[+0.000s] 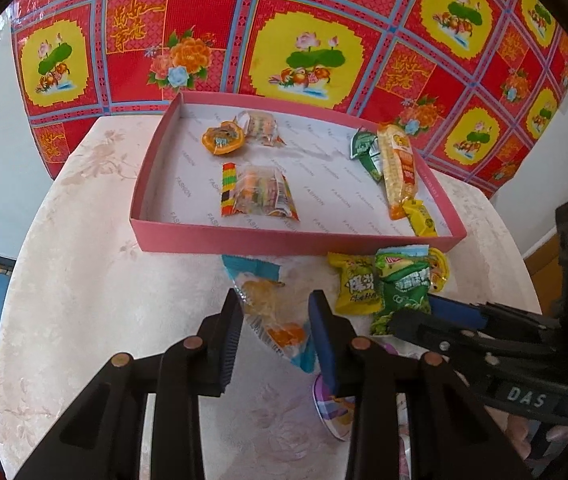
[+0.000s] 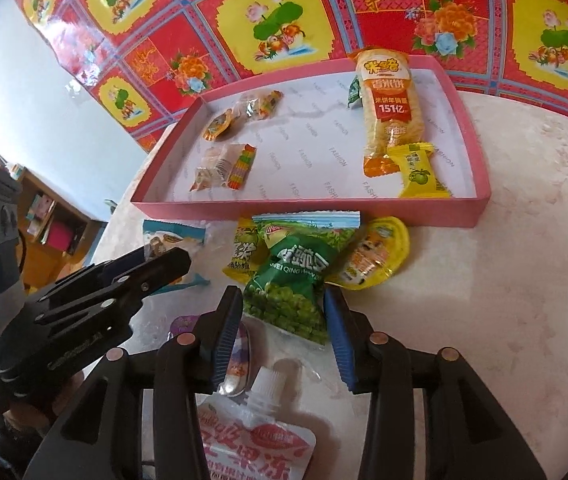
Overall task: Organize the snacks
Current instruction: 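Grip the green pea bag with the right tool while the left tool reaches the blue-edged packet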
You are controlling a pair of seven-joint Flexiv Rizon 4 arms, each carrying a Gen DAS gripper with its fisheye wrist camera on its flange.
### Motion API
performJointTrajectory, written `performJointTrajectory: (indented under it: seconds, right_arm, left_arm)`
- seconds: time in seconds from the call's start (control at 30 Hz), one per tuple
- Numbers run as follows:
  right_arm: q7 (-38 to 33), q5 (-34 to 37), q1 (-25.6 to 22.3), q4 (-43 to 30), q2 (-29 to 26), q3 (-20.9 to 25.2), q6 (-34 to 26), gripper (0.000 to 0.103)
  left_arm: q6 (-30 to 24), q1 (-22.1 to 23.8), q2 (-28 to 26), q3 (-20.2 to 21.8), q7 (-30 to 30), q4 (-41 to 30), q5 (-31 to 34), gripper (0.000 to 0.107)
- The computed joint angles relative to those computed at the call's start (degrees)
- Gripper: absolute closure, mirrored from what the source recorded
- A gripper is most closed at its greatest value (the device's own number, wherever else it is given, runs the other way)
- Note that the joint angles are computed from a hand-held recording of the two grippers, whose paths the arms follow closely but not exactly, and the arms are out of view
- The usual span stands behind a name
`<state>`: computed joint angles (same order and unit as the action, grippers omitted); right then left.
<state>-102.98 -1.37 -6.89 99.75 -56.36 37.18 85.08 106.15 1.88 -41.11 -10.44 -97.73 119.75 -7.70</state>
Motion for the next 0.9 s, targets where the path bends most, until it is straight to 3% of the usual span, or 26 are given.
performJointTrajectory:
  seconds: [0.23,0.3,0.57,0.9]
  right_arm:
    - [-0.07,-0.82,0.62,0.43,-0.2,-0.71,1.69,0.062]
    - [0.08,-1.31,0.99,0.97,0.07,-1.27,2.82,0.073]
    - [-0.39,-3.67,-2.26,2.04,-0.95,1.77,3.48,0.085]
    - [-0.55,-7.0,-5.98,4.39,-1.51,4.8,5.97,0.093]
  left_arm:
    - [0.34,1.36,-0.03,-1.13,0.05,0.23,0.92,0.072]
    - [0.42,1.35,-0.04,-1.08,0.01,0.24,0.98,0.072]
    - [1.15,1.1,0.73,-0.84,-0.4,0.83,1.29,0.072]
    - [1.99,-1.48,2.32,1.63,-0.55,1.53,0.55,0.072]
